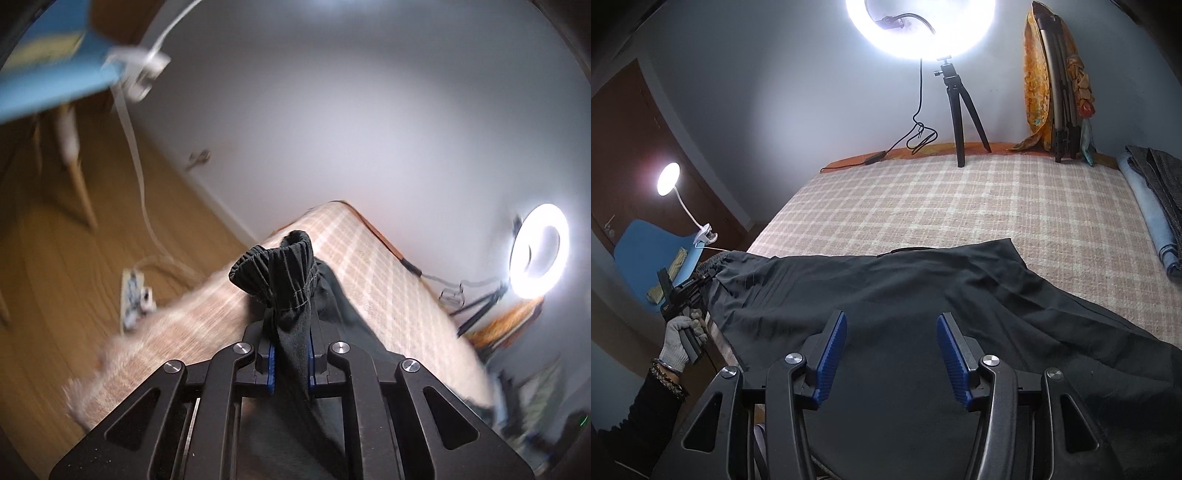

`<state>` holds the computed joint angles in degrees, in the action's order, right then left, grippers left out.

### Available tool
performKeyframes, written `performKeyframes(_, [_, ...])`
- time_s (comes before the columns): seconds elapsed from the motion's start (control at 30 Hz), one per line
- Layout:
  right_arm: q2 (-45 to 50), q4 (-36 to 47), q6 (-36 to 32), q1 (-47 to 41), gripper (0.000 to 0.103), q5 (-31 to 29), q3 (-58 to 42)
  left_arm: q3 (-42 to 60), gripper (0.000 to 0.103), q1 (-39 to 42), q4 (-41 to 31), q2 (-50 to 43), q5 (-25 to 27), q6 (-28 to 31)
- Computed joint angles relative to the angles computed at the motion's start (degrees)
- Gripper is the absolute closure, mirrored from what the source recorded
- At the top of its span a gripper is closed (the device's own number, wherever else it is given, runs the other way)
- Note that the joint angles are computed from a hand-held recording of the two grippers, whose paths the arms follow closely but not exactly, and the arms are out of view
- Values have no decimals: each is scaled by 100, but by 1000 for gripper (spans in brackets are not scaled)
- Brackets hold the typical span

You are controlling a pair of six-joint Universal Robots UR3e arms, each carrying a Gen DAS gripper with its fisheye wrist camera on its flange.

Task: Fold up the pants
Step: 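Grasp the elastic waistband with the left tool and lift it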

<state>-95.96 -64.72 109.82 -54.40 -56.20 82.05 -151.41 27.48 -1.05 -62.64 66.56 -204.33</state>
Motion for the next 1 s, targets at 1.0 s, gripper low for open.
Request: performKeyframes(1.0, [1827,-590,2797,3352,33,946,143,3512,96,-5773,410,-3915,4243,1206])
